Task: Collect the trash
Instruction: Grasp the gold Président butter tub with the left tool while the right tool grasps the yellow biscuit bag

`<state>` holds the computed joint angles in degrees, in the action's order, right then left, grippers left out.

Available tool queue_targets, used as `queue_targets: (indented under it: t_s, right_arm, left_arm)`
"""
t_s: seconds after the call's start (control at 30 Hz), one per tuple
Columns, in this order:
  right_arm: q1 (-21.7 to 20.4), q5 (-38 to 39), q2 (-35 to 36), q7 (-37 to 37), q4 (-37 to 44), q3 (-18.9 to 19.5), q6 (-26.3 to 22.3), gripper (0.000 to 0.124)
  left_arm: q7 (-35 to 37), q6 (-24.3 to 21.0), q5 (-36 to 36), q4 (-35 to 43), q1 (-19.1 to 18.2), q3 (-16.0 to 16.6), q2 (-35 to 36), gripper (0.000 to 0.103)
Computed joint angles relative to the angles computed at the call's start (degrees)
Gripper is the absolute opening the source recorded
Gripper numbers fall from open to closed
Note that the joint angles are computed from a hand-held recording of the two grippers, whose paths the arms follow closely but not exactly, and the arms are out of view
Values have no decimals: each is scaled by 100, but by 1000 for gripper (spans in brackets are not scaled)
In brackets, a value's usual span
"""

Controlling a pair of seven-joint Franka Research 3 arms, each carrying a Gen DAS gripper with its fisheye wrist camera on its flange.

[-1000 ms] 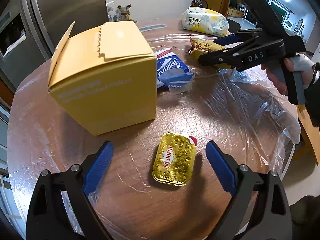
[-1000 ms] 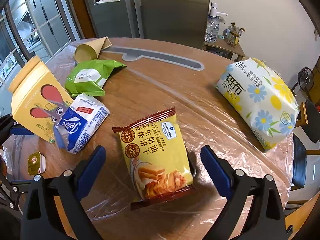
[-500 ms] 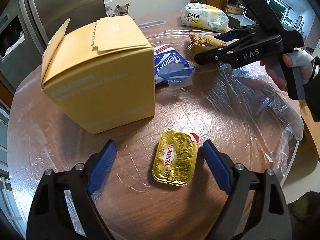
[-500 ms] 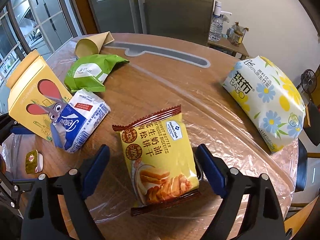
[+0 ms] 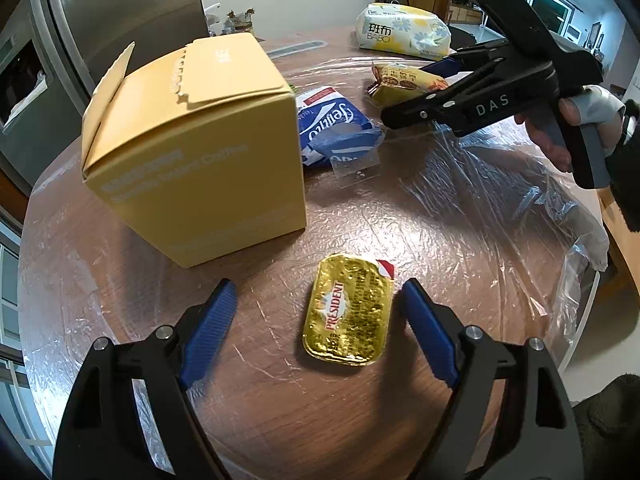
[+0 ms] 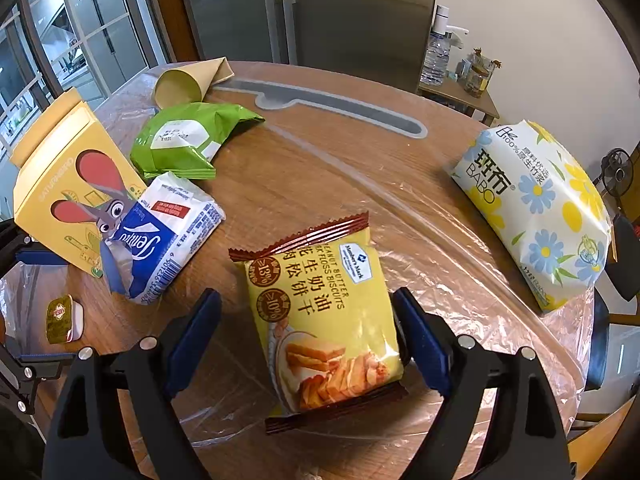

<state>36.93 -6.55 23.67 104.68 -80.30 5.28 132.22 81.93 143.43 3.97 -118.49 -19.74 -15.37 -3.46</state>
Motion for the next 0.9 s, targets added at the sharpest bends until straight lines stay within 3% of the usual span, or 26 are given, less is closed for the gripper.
queue_targets:
  t_s: [0.13, 0.27, 0.47, 0.9]
  right_arm:
    - [5, 8, 25, 30, 39, -3, -8, 85]
    - [8, -8, 54, 26, 92, -16, -44, 84]
    - [-3, -4, 73, -43, 183, -18, -109, 58]
    - [93, -205, 141, 84, 299, -80, -209, 59]
  left_arm:
    - [39, -10, -4, 11, -5, -5, 7, 85]
    - [114, -1, -98, 28, -8, 2, 12, 76]
    - [167, -18, -137, 35, -6, 4, -13, 61]
    - [178, -81, -44, 19, -16, -11, -77, 61]
